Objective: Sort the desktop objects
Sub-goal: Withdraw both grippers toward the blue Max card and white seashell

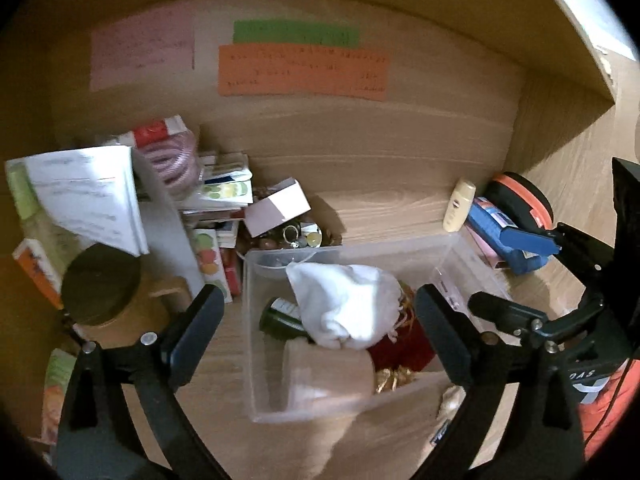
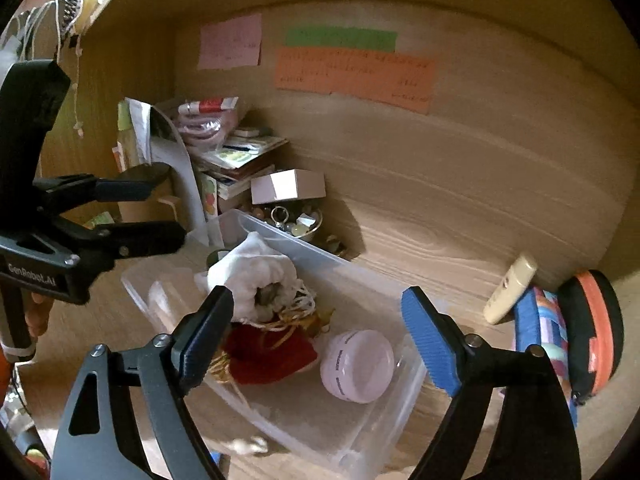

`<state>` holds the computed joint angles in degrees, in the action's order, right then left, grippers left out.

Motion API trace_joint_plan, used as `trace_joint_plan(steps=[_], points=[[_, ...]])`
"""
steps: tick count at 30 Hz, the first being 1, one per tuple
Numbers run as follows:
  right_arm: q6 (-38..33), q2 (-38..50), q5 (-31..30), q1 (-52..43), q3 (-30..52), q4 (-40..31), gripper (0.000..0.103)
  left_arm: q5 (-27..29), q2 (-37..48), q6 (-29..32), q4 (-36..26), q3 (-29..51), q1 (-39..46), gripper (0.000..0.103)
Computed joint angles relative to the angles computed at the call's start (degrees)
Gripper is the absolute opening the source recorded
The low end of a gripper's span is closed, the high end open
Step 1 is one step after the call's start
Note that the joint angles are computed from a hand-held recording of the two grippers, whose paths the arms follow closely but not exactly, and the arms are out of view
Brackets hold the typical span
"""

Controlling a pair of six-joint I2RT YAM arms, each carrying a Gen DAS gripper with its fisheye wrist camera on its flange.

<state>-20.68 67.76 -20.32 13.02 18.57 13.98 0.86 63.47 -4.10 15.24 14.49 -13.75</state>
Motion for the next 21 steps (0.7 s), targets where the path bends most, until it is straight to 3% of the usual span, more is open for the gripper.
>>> trace_joint_plan(steps=[7, 14, 17, 21], points=[[-0.69, -13.15, -2.5, -3.01, -5.51, -7.03, 0.087, -2.35, -12.12, -0.5, -6.16, -5.49, -2.68, 0.098], [-3.88, -29.29, -5.67, -8.43, -10.25, -18.96, 0.088, -8.02, -16.14, -3.64, -9.16, -9.7, -12.36, 0.098], [-6.41, -33.68, -7.53, -12.05, -11.15, -23.81, 0.089, -12.61, -11.82, -5.68, -6.21, -11.27, -20.51, 0.098], [-9.98, -36.14, -10.92, -17.81, -12.1, -27.72, 0.09, -16.76, 0.93, -8.44, 2.09, -11.42, -29.31, 0.098]])
